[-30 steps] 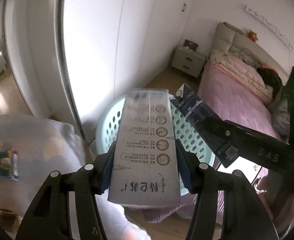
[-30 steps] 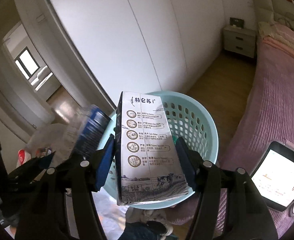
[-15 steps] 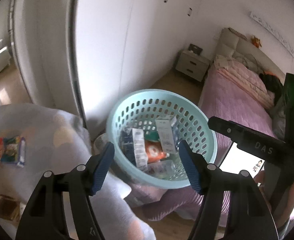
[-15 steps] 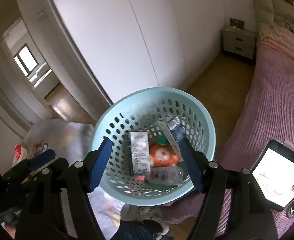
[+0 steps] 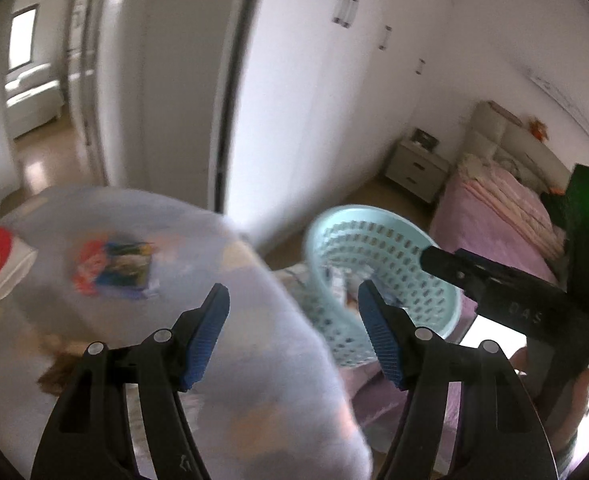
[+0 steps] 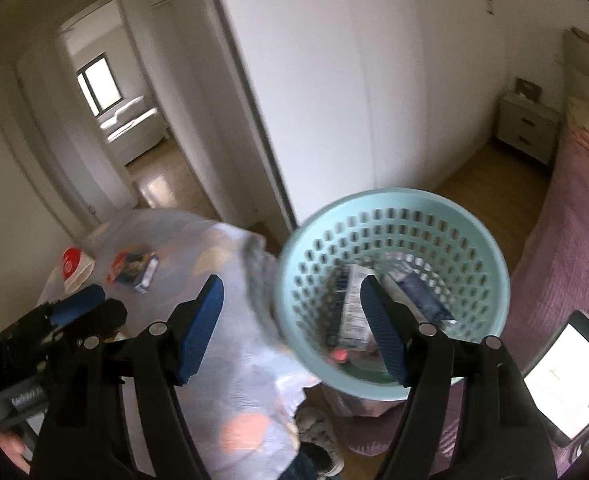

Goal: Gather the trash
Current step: 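Grasp the red paper cup with left tool while right tool grasps the tiger card box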

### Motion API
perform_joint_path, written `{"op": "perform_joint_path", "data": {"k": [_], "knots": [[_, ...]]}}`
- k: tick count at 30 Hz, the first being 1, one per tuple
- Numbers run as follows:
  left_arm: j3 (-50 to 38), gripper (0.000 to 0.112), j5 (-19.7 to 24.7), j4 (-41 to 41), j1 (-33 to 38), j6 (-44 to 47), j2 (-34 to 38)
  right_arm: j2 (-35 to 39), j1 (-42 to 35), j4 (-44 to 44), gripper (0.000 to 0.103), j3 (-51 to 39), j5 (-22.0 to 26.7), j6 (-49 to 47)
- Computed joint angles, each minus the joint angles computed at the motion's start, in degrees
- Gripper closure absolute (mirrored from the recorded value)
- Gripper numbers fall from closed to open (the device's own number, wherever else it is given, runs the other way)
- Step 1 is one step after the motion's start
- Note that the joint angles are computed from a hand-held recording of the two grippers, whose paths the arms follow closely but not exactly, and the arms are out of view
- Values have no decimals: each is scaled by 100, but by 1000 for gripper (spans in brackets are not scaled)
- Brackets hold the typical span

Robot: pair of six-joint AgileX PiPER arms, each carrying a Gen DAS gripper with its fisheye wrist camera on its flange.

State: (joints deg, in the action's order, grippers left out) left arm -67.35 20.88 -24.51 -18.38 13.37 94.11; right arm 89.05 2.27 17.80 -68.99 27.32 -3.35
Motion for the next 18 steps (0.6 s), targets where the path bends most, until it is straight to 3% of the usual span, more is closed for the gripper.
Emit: {"op": "perform_joint_path", "data": {"k": [8, 12, 18], "knots": [[425, 47, 220, -1329, 1470, 1282, -342, 561, 1211, -1127, 36, -582, 20, 1017], [347, 47, 344, -1539, 2134, 1538, -276, 1096, 1583, -1164, 36, -1070, 54, 980], [-115, 47, 457, -1266, 3055, 1230, 153, 2121, 2107, -1906, 36, -2113, 356, 1358]]}}
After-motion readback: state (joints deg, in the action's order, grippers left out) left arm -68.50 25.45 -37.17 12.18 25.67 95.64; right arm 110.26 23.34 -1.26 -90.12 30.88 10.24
